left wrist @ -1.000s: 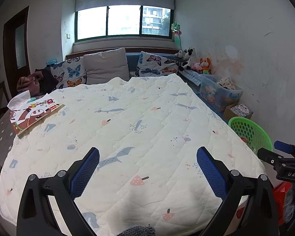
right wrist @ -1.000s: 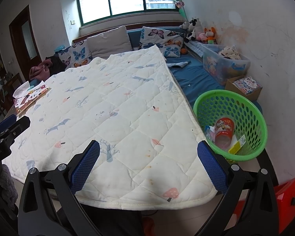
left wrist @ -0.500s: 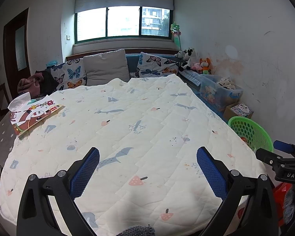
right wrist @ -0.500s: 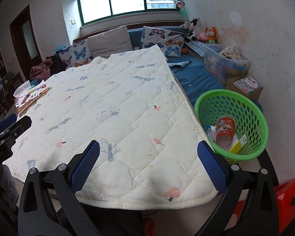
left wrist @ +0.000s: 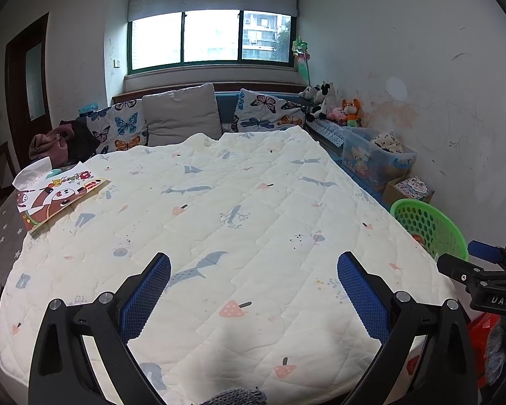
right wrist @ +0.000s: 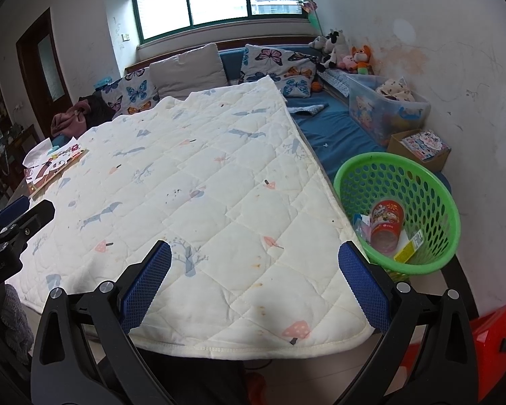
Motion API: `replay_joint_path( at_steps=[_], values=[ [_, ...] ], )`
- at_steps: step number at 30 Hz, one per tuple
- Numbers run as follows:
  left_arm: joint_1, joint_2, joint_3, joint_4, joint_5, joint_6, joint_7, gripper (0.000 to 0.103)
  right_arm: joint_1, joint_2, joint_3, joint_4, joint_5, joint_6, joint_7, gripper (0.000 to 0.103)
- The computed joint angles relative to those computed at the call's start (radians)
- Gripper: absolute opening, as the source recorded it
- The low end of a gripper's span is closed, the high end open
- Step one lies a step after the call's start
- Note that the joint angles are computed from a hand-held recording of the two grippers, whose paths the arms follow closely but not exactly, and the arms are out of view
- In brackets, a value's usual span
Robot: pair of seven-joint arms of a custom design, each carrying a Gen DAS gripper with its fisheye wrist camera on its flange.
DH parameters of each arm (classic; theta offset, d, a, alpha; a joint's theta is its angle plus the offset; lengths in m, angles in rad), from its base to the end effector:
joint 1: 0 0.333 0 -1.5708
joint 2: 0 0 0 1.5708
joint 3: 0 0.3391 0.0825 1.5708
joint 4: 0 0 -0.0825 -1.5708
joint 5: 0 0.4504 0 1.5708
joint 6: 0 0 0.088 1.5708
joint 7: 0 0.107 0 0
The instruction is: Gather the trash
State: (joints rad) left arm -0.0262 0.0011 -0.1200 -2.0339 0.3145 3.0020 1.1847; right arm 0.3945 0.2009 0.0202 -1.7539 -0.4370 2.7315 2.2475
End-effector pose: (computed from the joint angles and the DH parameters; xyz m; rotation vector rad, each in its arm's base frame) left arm 0.6487 -0.1181 0.5527 -1.6119 1.6926 -0.9345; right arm 0.6652 0.3092 0.5387 -1.7570 1.6420 -0.6219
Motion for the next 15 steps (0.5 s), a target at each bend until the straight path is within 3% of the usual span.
replay_joint_path(
  at_steps=[15],
  values=[
    [-0.001,0.003,0.001,0.009,0.045,-0.004,-0.044,0.096,0.001,0.000,-0.001,-0.003,0.001,0.006,0.000,0.098]
  ],
)
